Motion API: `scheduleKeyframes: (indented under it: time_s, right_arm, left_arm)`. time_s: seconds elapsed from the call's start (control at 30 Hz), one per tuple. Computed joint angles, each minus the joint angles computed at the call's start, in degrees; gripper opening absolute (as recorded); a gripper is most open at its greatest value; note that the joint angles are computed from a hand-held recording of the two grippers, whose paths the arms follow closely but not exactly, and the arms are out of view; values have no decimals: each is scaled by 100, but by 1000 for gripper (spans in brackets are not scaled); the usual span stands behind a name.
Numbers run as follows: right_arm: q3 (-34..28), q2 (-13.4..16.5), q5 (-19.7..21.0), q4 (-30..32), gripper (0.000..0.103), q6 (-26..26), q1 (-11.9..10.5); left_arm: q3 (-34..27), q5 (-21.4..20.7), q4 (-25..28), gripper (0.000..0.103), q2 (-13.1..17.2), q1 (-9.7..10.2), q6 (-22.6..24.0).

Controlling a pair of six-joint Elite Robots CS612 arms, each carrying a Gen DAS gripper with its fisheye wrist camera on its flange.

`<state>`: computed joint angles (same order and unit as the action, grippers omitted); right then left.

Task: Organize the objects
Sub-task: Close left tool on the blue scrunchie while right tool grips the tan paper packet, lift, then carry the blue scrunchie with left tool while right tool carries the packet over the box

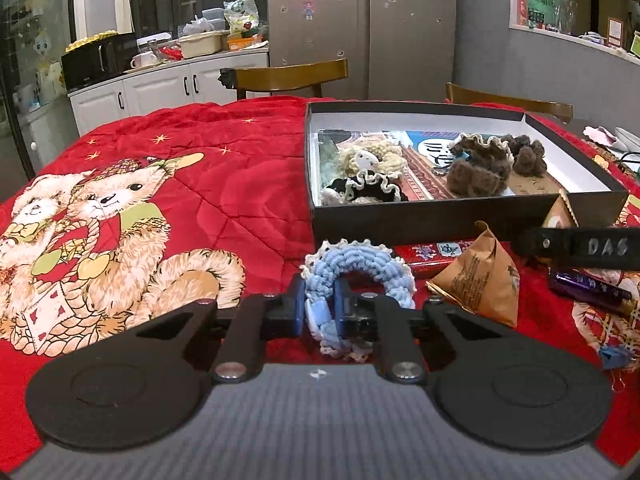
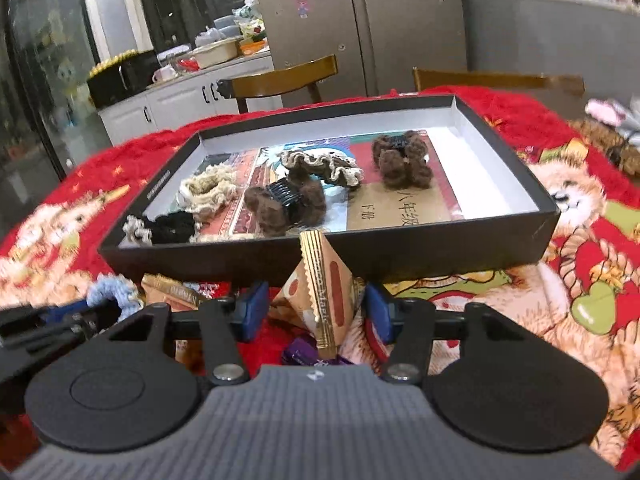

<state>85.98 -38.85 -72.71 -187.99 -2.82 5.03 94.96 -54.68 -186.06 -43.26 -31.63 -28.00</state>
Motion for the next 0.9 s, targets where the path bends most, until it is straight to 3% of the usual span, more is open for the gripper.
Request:
scheduleKeyframes:
  time_s: [0.47,0.9]
  right_arm:
    - [21,-20,136,29,55,124,-67]
    - [44,-80,445,101,51,318,-129]
  left_arm:
    - [6,178,46,15,-6,-27,-129]
    - [75,457,-764,15,67,-103,242]
